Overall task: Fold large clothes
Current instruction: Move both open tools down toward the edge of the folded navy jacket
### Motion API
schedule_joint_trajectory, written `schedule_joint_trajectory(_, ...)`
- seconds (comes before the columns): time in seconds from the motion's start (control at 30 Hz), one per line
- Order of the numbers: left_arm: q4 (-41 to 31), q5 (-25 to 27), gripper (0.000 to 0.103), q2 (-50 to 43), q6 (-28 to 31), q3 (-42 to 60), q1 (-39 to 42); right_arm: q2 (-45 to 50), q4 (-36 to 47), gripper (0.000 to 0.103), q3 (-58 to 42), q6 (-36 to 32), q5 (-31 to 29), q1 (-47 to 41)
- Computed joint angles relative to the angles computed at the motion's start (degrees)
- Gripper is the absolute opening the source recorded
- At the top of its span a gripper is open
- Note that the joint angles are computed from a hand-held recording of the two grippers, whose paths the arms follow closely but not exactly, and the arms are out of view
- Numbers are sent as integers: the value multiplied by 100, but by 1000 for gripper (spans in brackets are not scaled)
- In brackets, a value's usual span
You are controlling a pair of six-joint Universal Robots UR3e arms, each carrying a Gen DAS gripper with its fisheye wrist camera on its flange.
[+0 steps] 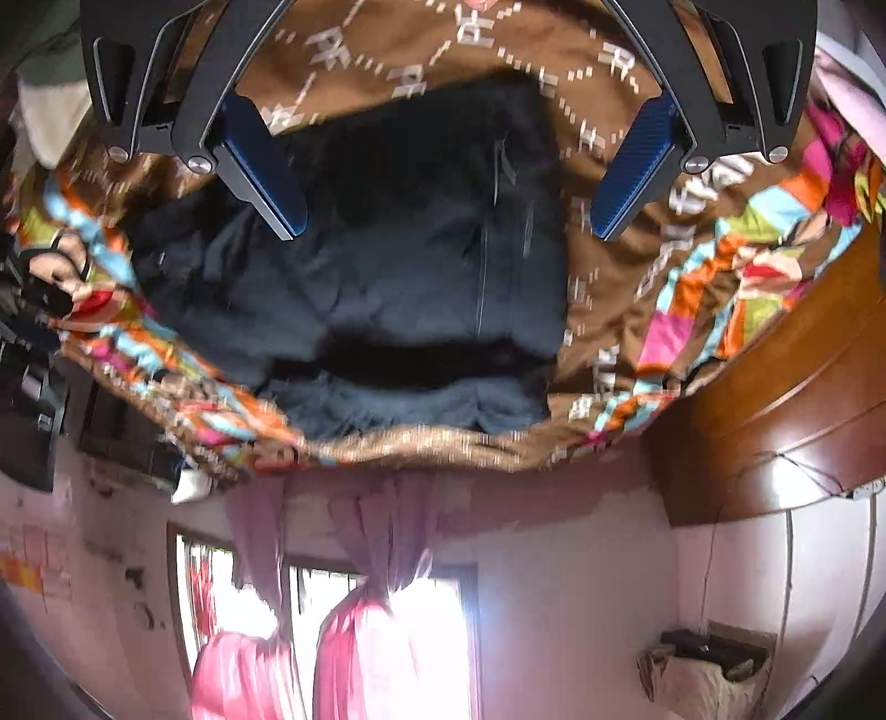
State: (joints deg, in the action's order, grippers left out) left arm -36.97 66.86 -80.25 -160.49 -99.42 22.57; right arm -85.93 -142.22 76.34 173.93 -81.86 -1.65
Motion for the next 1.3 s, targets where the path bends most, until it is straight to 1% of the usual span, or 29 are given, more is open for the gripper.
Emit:
schedule_joint_trajectory(0.13, -138, 122, 103, -39, 222, -411, 59, -27, 449, 102, 268, -78, -186, -160)
schedule_joint_trajectory(0.2, -151, 201, 103, -109, 148, -572, 60, 34, 722, 102, 300, -33, -358, -189)
schedule_joint_trajectory(0.37, -276, 332, 103, -321, -116, -762, 31, 45, 858, 102, 679, 132, -198, -313)
schedule_joint_trajectory(0.57, 203, 954, 103, -515, -111, -1019, -299, 346, 885, 102, 687, 121, -254, -174)
schedule_joint_trajectory(0.7, 828, 1469, 103, -669, -178, -1282, -496, 498, 793, 102, 735, 114, -459, -36)
schedule_joint_trajectory(0.87, 858, 1489, 103, -841, -223, -1273, -496, 551, 594, 102, 841, 243, -743, 53)
schedule_joint_trajectory(0.97, 933, 1528, 103, -927, -244, -1264, -528, 690, 690, 102, 663, 216, -827, 61)
schedule_joint_trajectory(1.07, 954, 1523, 103, -968, -245, -1246, -527, 1008, 889, 102, 264, -106, -1012, 162)
schedule_joint_trajectory(1.13, 955, 1524, 103, -988, -268, -1235, -531, 1325, 1083, 102, -100, -360, -1401, 312)
schedule_joint_trajectory(1.23, 1007, 1500, 103, -993, -287, -1259, -510, 1776, 1160, 102, -533, -703, -1910, 472)
schedule_joint_trajectory(1.3, 1041, 1511, 103, -992, -302, -1282, -513, 1949, 1028, 102, -639, -825, -2036, 498)
